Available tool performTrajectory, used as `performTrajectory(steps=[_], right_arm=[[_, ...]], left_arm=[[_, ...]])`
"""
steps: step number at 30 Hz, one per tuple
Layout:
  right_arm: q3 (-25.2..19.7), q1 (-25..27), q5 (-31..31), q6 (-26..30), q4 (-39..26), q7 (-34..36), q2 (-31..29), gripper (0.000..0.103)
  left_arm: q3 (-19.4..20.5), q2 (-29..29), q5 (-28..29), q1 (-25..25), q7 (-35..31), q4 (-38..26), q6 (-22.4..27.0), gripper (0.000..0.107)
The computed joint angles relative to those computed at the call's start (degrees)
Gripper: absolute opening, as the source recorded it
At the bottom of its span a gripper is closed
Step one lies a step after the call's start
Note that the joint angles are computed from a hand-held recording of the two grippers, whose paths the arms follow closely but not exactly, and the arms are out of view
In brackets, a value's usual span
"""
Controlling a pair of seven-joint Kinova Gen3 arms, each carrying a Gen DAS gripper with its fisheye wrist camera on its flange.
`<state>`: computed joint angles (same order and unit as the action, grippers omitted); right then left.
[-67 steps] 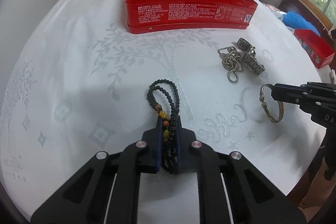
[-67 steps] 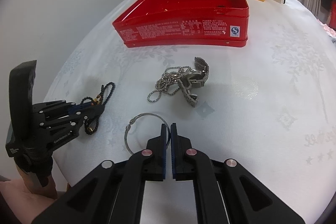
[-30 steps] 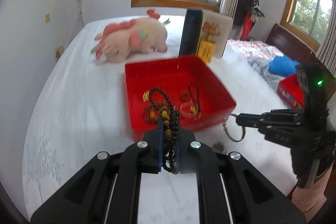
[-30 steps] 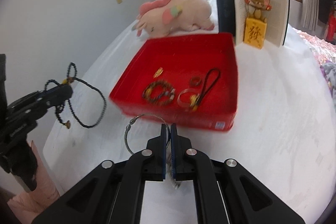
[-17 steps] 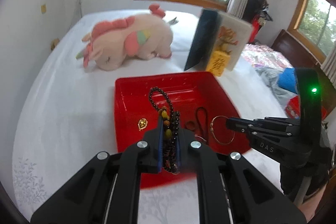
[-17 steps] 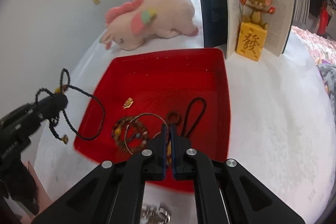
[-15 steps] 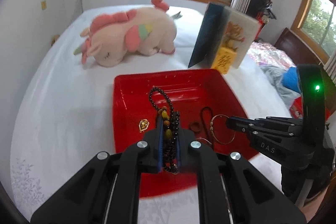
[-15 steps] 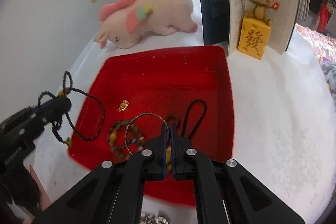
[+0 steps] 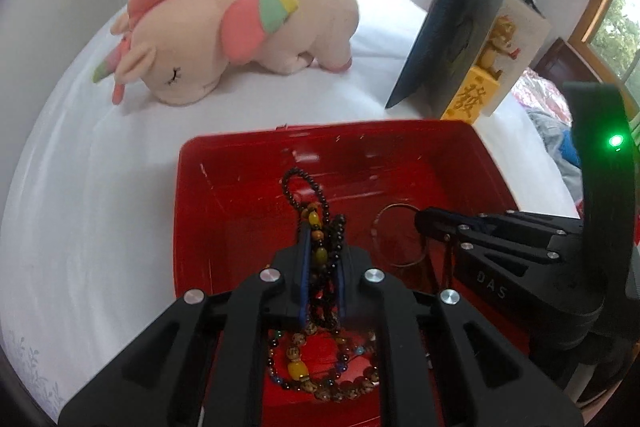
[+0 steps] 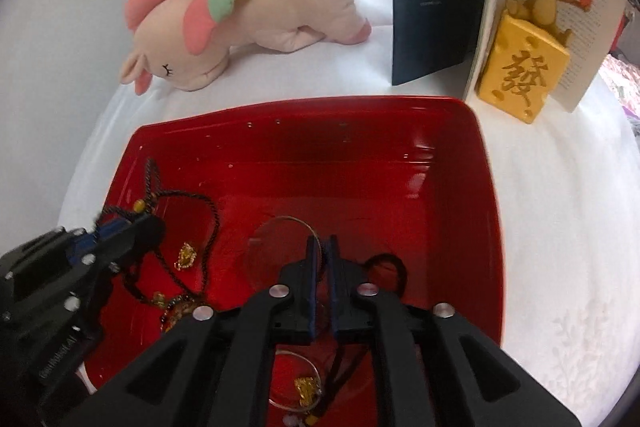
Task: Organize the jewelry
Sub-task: 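Carry the necklace and bangle over the red tin and open both grippers, then move both grippers back to the silver chains and silver watch bracelet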
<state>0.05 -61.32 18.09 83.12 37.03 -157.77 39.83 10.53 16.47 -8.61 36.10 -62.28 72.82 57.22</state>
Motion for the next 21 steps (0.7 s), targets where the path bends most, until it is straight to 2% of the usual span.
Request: performTrajectory(steps=[5,10,17,19,21], right_arm=[[0.1,-0.3,0.4,-0.7,1.8,-0.9,-1.1,0.009],[0.5,-2.2,2.8,-0.3,3.6,-2.7,-3.0,0.009],[0.0,-5.4,6.4,0.7,6.1,-5.6,-5.6,0.010],[-0.3,-6.4,7.5,0.8,7.0,-6.4,-6.5,0.010],[-0.8,-7.6,8.5,0.6,8.7,-7.4,-7.9,0.010]], left_arm=[[-0.3,-0.2,0.3,-0.4,0.2,0.4,0.6,0.019],[-0.3,-2.5,-3.2,1.3,2.8,2.2,0.0,0.037],[1.0,-6.0,-7.5,2.6,6.7,4.8,0.8,0.044],[1.5,-7.3,-8.7,2.9,8.1,5.9,1.2,0.050],[2.2,-8.9,-8.9,2.8,8.8,7.3,1.6,0.051]])
